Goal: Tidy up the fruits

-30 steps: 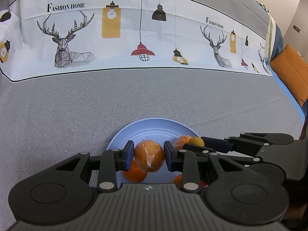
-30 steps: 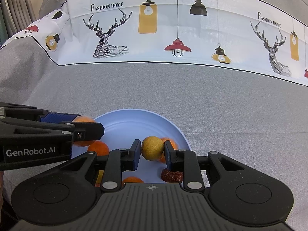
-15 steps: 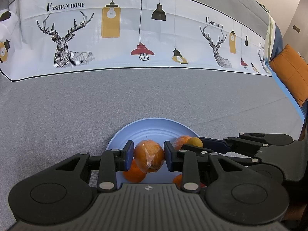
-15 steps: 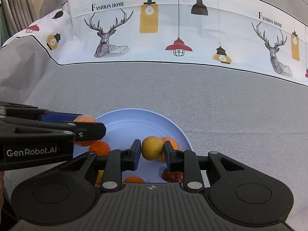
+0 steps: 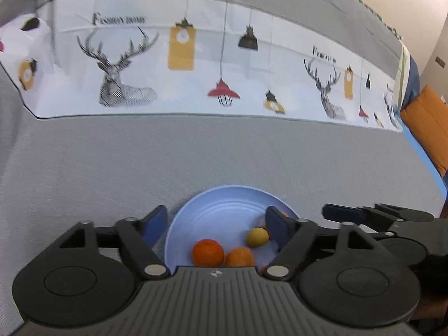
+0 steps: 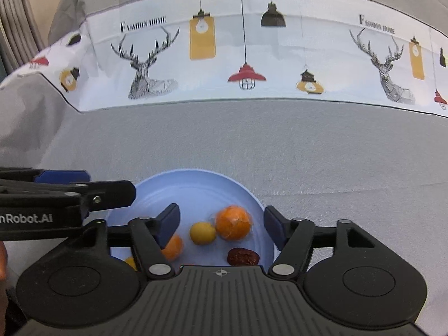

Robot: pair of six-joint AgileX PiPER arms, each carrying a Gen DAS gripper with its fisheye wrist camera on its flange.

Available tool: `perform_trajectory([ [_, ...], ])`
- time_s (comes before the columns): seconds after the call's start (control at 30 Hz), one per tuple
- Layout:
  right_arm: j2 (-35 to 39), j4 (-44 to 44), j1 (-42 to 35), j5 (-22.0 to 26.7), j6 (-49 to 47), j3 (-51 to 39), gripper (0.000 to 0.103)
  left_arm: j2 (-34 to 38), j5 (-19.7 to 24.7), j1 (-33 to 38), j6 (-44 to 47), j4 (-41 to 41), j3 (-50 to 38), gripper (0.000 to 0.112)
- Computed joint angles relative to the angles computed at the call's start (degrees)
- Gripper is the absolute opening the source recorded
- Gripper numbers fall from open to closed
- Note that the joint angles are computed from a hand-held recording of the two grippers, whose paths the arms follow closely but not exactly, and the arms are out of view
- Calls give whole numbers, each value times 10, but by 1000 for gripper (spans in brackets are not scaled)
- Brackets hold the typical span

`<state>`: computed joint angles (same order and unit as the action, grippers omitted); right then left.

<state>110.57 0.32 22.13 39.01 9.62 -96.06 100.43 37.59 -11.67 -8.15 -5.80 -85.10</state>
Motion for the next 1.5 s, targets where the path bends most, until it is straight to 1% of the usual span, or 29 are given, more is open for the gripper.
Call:
perform_trajectory([
  [0.03, -12, 8, -2, -11, -8, 13, 77, -11, -6, -1, -9, 9, 9, 85],
  [0.1, -39, 16, -7, -30, -18, 40, 91, -35, -15, -5, -29, 35, 24, 87],
  [0.13, -52, 18, -10, -30, -20, 47, 93, -48, -15, -9, -45, 57, 29, 89],
  [0.17, -61, 18, -14, -24, -19, 49, 98, -62, -5, -16, -73, 87, 29, 91],
  [0.2, -74, 13, -17, -15, -8, 52, 101, -74, 10, -23, -105, 114, 27, 92],
  [0.23, -90, 8, -18, -7, 5, 58, 102, -84, 35, -32, -135, 136, 20, 97],
  [0.27, -110, 13, -19, -4, 9, 71, 102, -91, 73, -45, -161, 158, 7, 103],
  [0.33, -144, 18, -18, -9, 7, 102, 102, -108, 114, -77, -199, 200, 7, 102],
  [0.4, -175, -5, -9, -22, 27, 141, 102, -126, 114, -103, -223, 223, 37, 102],
  [0.47, -190, -49, 1, -25, 70, 172, 102, -146, 79, -117, -250, 236, 96, 102],
  [0.5, -192, -46, 0, -21, 70, 183, 102, -153, 58, -120, -259, 240, 129, 102],
  [0.53, -188, -46, -1, -11, 71, 183, 102, -149, 60, -118, -248, 229, 142, 102],
  [0.57, -180, -53, 0, 3, 76, 176, 102, -129, 85, -112, -220, 206, 133, 102],
  [0.6, -175, -51, -2, 2, 69, 174, 102, -113, 102, -105, -204, 191, 120, 102],
  [0.67, -166, -38, -8, -4, 51, 177, 102, -106, 84, -90, -198, 183, 120, 102],
  [0.73, -151, -34, -13, 6, 46, 170, 102, -90, 88, -86, -200, 189, 109, 102],
  [0.87, -139, -12, -23, 6, 35, 167, 102, -65, 100, -58, -174, 112, 87, 102],
  [0.9, -136, -6, -25, 5, 29, 167, 102, -62, 101, -58, -172, 106, 86, 102],
  [1.0, -128, -13, -22, 10, 26, 163, 102, -60, 102, -67, -176, 120, 82, 102],
  [1.5, -124, -9, -25, 14, 18, 160, 102, -53, 102, -73, -172, 118, 82, 102],
])
